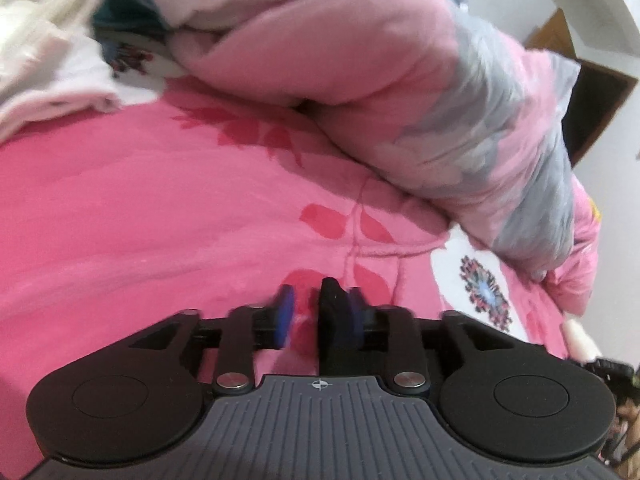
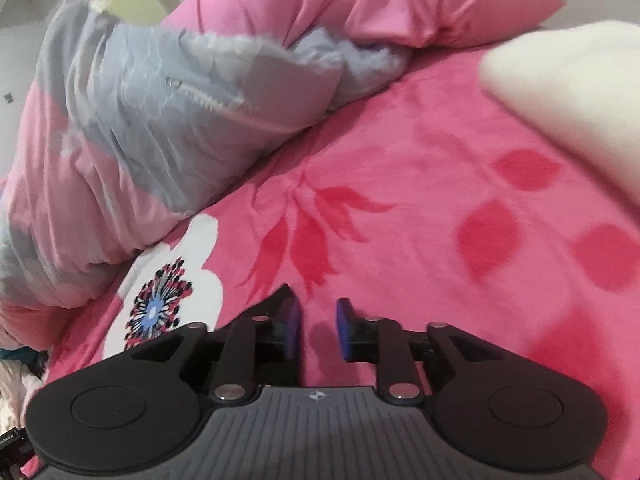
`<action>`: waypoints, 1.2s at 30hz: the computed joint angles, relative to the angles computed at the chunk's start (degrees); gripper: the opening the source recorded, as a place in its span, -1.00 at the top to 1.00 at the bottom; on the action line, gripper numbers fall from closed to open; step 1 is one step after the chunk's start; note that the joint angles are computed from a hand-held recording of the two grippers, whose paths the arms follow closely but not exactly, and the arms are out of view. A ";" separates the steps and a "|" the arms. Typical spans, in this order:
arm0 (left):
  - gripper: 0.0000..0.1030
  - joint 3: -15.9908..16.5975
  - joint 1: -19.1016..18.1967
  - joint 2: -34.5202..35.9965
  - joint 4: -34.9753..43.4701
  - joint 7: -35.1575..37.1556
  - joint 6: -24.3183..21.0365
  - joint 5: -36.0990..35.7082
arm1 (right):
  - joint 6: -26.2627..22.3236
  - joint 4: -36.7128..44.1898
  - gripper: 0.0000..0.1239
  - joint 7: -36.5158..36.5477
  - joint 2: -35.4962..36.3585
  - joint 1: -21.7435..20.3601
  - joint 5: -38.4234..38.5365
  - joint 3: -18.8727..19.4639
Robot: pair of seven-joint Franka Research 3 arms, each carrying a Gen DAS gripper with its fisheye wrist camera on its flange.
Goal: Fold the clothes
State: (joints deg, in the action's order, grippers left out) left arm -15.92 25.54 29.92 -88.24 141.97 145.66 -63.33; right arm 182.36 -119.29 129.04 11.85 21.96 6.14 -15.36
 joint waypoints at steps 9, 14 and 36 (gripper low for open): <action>0.31 6.46 2.95 -17.38 -15.71 5.19 -10.98 -2.10 | -1.42 -24.16 0.47 5.89 -25.03 -5.56 4.47 9.99; 0.30 11.56 2.71 -24.84 -23.27 7.58 -18.96 -3.35 | 0.12 -34.59 0.46 7.72 -36.94 -7.07 9.36 16.75; 0.31 18.56 -2.52 -25.51 -35.03 5.28 -23.85 -13.57 | 15.65 -37.99 0.68 14.50 -27.96 -0.97 25.80 22.38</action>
